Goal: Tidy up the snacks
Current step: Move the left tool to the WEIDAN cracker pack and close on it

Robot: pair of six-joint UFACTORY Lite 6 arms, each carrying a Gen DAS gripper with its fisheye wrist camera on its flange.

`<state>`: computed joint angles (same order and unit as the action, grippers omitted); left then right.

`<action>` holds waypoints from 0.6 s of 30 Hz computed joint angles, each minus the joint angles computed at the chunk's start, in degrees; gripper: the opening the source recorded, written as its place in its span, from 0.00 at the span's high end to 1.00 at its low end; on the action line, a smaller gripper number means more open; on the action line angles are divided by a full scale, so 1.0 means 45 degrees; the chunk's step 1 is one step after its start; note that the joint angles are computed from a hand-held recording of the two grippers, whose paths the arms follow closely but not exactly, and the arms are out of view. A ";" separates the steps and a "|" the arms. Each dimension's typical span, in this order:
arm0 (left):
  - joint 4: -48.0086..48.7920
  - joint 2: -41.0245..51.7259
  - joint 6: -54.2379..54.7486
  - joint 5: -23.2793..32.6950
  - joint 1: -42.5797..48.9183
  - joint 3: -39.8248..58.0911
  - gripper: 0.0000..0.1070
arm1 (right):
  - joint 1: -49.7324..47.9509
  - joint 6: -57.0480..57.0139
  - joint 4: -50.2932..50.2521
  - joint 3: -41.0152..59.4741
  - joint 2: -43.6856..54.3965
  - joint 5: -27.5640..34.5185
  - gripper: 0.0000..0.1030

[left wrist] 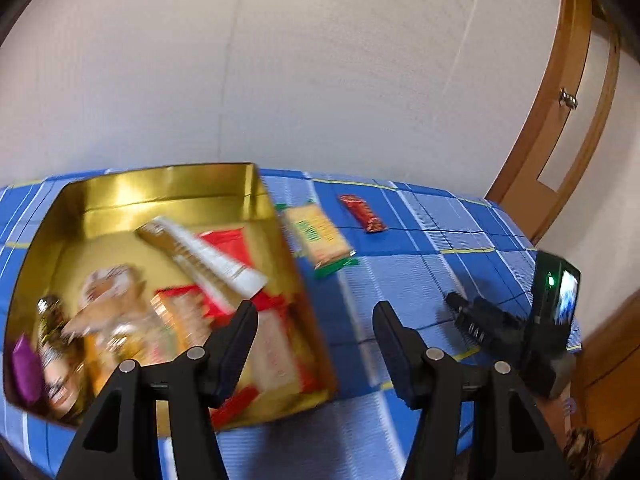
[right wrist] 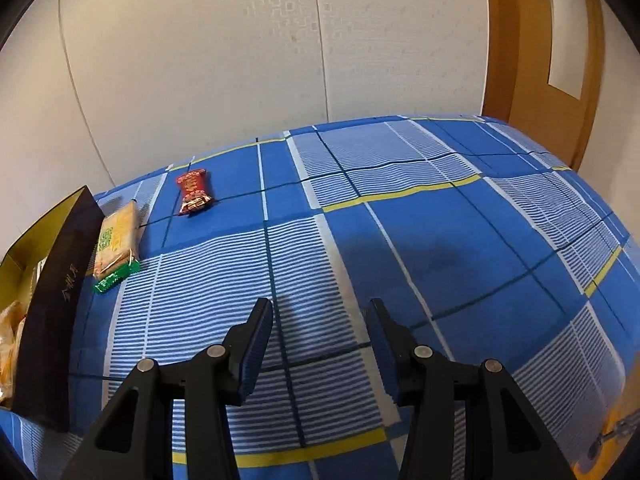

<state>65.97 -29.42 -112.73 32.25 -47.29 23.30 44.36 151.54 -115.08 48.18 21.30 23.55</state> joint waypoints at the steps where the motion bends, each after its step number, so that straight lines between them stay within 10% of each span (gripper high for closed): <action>1: 0.0255 0.0612 -0.0120 -0.0158 0.0168 0.0401 0.43 | 0.0077 -0.0193 0.0274 -0.0098 -0.0067 0.0178 0.52; 8: -0.0583 0.6211 0.1712 -0.2355 0.2474 0.4743 0.43 | -0.0032 -0.1160 0.1600 -0.0167 -0.0120 0.0445 0.52; 18: -0.4453 1.1150 0.6029 -0.1508 0.3521 0.9366 0.43 | -0.0170 -0.1156 0.1796 -0.0218 -0.0177 0.0477 0.52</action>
